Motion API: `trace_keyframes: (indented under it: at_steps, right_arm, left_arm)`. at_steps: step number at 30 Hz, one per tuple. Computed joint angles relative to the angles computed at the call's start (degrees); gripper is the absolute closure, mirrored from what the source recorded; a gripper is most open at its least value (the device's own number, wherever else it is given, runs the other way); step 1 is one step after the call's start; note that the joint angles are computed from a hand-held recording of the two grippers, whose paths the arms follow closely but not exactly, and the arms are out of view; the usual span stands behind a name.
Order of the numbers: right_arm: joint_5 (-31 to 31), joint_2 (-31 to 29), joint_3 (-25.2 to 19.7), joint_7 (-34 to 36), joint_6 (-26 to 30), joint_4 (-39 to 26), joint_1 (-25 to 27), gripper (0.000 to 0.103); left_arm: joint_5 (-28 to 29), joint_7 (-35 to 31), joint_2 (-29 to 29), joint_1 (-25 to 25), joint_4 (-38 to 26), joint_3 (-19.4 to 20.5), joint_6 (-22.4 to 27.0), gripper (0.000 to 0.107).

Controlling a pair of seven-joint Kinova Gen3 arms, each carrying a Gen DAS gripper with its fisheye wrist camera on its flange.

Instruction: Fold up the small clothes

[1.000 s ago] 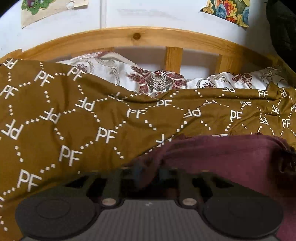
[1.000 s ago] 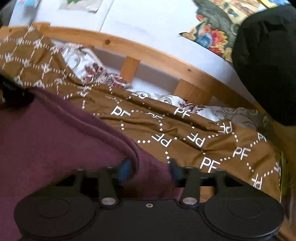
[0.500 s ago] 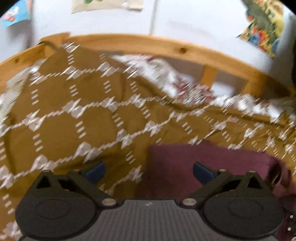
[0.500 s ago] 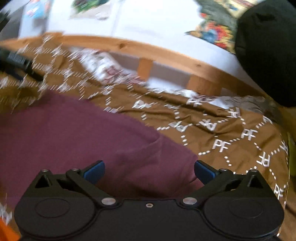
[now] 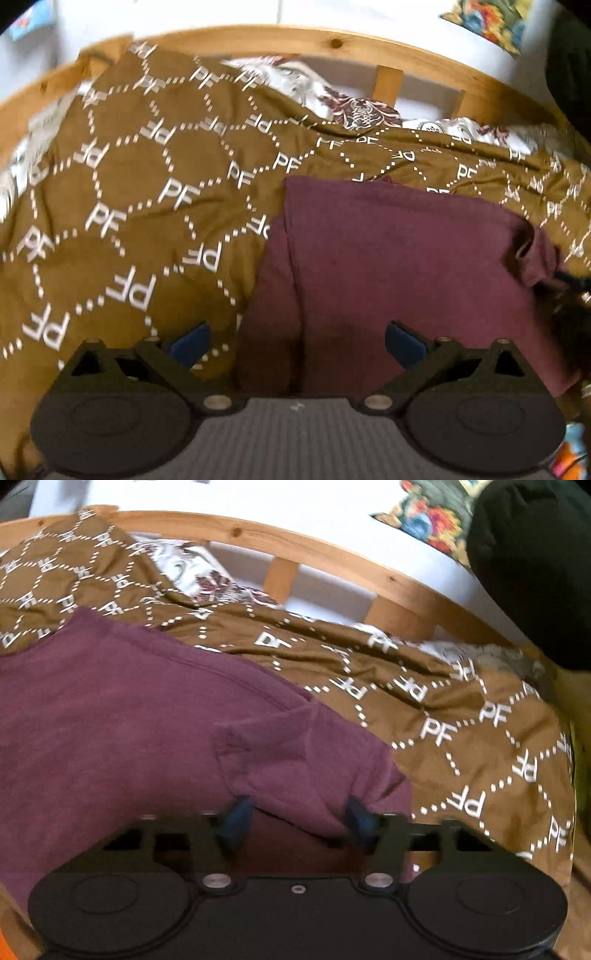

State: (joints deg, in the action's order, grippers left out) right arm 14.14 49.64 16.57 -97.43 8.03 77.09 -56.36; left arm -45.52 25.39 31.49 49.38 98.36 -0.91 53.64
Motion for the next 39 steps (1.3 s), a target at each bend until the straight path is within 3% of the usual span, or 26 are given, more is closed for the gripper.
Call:
trace_keyframes:
  at_steps: [1,4,9,11,14,17,20,22,28,31,35,39]
  right_arm:
    - [-0.7,0.0,1.0,-1.1,-0.3,0.2,-0.4,0.078]
    - [-4.6,-1.2,-0.2,-4.9,-1.6,0.8,2.2,0.091]
    - [-10.5,-2.5,-3.1,-10.6,-1.0,1.1,6.9,0.094]
    - [-10.0,-2.3,-0.7,-14.5,0.5,0.8,5.8,0.094]
    - [-10.0,-1.9,2.8,-18.0,0.7,1.2,3.7,0.081]
    - [-9.2,-2.5,3.0,-20.2,-1.4,2.9,3.6,0.069]
    - [-8.3,-2.7,2.4,-19.5,-2.7,3.3,3.8,0.045]
    - [-7.5,-2.5,1.4,-18.2,-2.2,2.7,4.3,0.024]
    - [-4.9,-1.4,2.3,-16.7,1.2,0.5,2.9,0.002]
    - [-3.0,-0.3,4.4,-17.7,3.8,-0.7,1.2,0.001]
    - [-0.3,-0.3,3.2,-19.3,5.8,-1.2,2.0,0.001]
    - [1.7,-0.8,3.8,-21.9,6.9,-0.6,1.4,0.001]
  left_arm:
    - [0.2,-0.9,0.6,-0.3,-0.6,0.2,0.5,0.005]
    - [2.0,-3.9,1.8,-1.8,-2.1,0.7,0.3,0.005]
    - [4.6,-7.1,3.0,-2.3,-3.5,0.2,0.5,0.005]
    - [5.5,-8.6,3.6,-2.3,-4.4,0.1,1.3,0.005]
    - [6.8,-10.8,4.3,-2.5,-5.5,0.0,2.3,0.005]
    - [8.0,-12.4,5.0,-2.8,-6.4,-0.2,2.8,0.005]
    - [9.2,-13.8,5.4,-3.2,-6.9,-0.4,2.9,0.005]
    - [10.2,-14.4,5.5,-3.6,-6.9,-0.5,2.7,0.005]
    - [12.8,-12.6,3.5,-5.0,-3.4,-1.2,-2.5,0.005]
    - [14.5,-10.2,1.5,-6.2,0.2,-1.7,-7.7,0.005]
    - [16.3,-6.6,-0.6,-6.9,4.4,-2.7,-13.7,0.005]
    - [16.5,-6.6,-0.6,-6.4,4.5,-2.9,-13.3,0.005]
